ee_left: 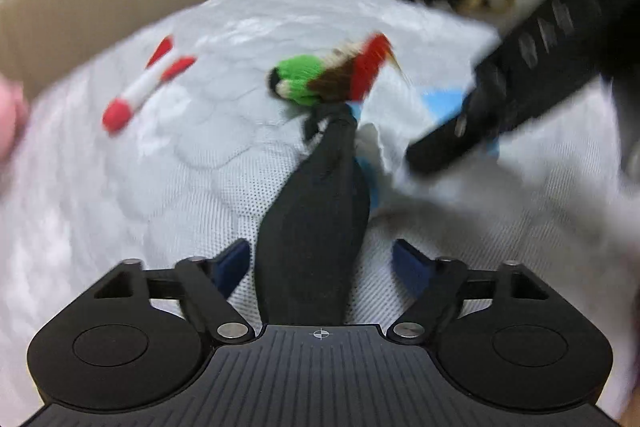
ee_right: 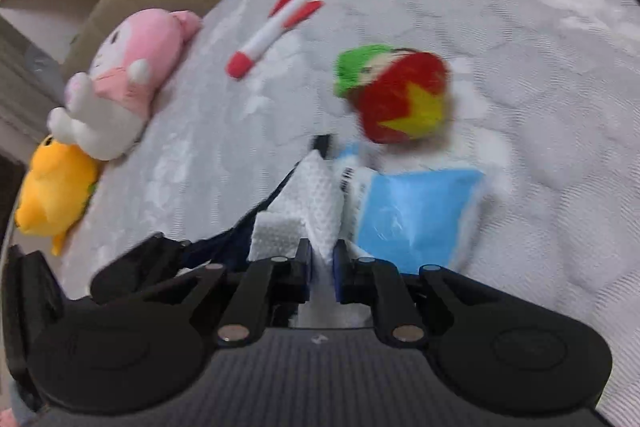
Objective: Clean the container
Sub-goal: 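Turn the knee pad over with the left gripper while the right gripper wipes its back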
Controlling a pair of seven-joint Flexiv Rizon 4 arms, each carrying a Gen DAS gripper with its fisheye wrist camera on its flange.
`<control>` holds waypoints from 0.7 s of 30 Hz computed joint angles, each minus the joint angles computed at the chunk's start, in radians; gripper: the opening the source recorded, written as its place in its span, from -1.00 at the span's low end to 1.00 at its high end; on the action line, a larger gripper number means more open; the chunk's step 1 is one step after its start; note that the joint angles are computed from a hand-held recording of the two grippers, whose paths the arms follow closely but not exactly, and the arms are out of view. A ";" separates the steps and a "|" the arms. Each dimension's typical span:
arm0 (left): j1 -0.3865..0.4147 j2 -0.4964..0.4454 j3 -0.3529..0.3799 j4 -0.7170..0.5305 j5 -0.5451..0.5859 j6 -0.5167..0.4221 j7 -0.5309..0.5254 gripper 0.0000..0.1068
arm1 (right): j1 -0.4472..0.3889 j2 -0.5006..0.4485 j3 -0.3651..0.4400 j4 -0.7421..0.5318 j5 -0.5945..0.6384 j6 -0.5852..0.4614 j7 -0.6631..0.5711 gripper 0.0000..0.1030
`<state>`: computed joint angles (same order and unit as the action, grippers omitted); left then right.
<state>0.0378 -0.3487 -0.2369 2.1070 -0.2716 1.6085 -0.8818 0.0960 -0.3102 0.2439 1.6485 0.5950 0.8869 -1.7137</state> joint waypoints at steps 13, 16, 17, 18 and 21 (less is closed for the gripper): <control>0.081 0.136 -0.004 0.006 -0.316 -0.406 -0.076 0.77 | 0.036 -0.103 0.020 -0.177 0.072 -0.114 -0.138 -0.76; 0.043 0.138 0.041 -0.001 -0.311 -0.427 -0.090 0.78 | 0.089 -0.132 0.011 -0.166 -0.042 -0.079 -0.110 -0.76; 0.034 0.143 0.051 0.002 -0.328 -0.436 -0.081 0.78 | 0.092 -0.124 0.009 -0.144 -0.060 -0.043 -0.100 -0.76; 0.026 0.150 0.062 0.004 -0.344 -0.450 -0.074 0.80 | 0.096 -0.116 0.007 -0.123 -0.078 -0.006 -0.088 -0.76; 0.000 0.162 0.115 -0.006 -0.346 -0.514 -0.121 0.83 | 0.138 -0.080 -0.029 -0.020 -0.194 0.176 -0.022 -0.76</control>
<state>0.0380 -0.1867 -0.1216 2.1007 -0.6180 1.0940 -1.0026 0.2340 -0.3902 0.2144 1.6284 0.4005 1.0634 -1.7353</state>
